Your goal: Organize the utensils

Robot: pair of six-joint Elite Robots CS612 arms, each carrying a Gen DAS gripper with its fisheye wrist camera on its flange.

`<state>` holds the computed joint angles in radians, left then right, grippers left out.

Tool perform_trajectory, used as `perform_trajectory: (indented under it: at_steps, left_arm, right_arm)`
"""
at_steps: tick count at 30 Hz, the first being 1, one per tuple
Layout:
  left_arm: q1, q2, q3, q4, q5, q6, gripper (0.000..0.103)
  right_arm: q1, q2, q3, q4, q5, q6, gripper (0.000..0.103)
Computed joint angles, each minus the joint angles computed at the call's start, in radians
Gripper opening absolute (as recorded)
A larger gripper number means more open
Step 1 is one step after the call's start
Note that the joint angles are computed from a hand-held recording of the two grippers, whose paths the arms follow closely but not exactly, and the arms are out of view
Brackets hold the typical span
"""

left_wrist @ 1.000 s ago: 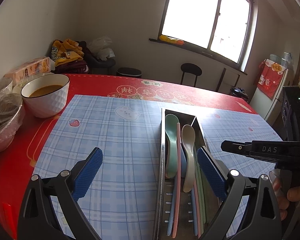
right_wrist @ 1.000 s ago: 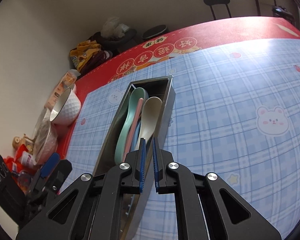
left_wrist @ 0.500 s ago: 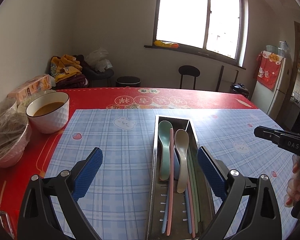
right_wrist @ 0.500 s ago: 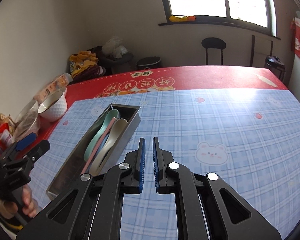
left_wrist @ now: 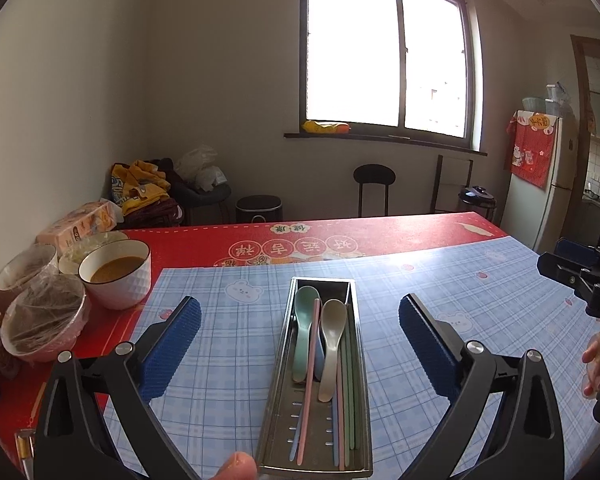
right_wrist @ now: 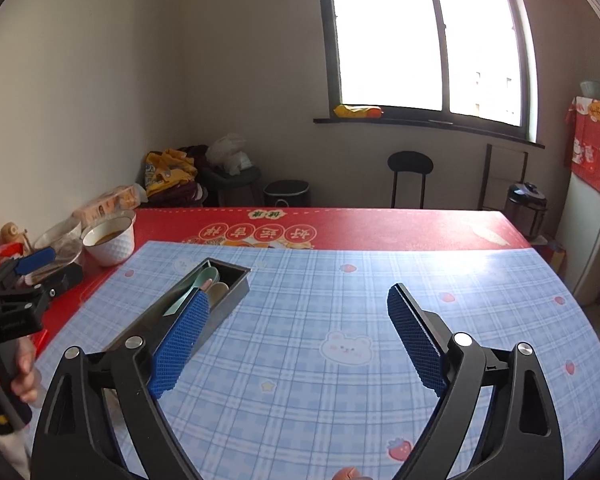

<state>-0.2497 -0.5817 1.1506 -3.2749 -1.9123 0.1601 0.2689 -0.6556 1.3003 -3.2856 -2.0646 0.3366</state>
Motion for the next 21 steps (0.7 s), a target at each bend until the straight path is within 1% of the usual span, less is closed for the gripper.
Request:
perform_trajectory:
  at_steps: [3,6,9,12,16,21]
  left_arm:
    - [-0.003,-0.018,0.028,-0.034,-0.015,-0.005,0.097]
    - [-0.006,-0.032,0.051,-0.063,-0.019,-0.012,0.097]
    - [-0.014,-0.047,0.081,-0.110,0.009,-0.018,0.097]
    - [-0.022,-0.056,0.103,-0.147,0.037,-0.008,0.097]
    - [-0.031,-0.066,0.123,-0.165,0.057,0.007,0.097]
    - [-0.038,-0.069,0.131,-0.159,0.070,0.017,0.097]
  right_arm:
    - [0.004,-0.014,0.031,-0.051,-0.024,-0.006,0.088]
    - [0.003,-0.027,0.059,-0.088,-0.017,-0.003,0.088]
    - [0.005,-0.037,0.080,-0.116,-0.021,-0.004,0.088]
    - [0.006,-0.043,0.097,-0.143,-0.026,-0.001,0.088]
    - [0.005,-0.050,0.117,-0.166,-0.029,0.012,0.088]
    - [0.005,-0.052,0.126,-0.179,-0.036,0.012,0.088]
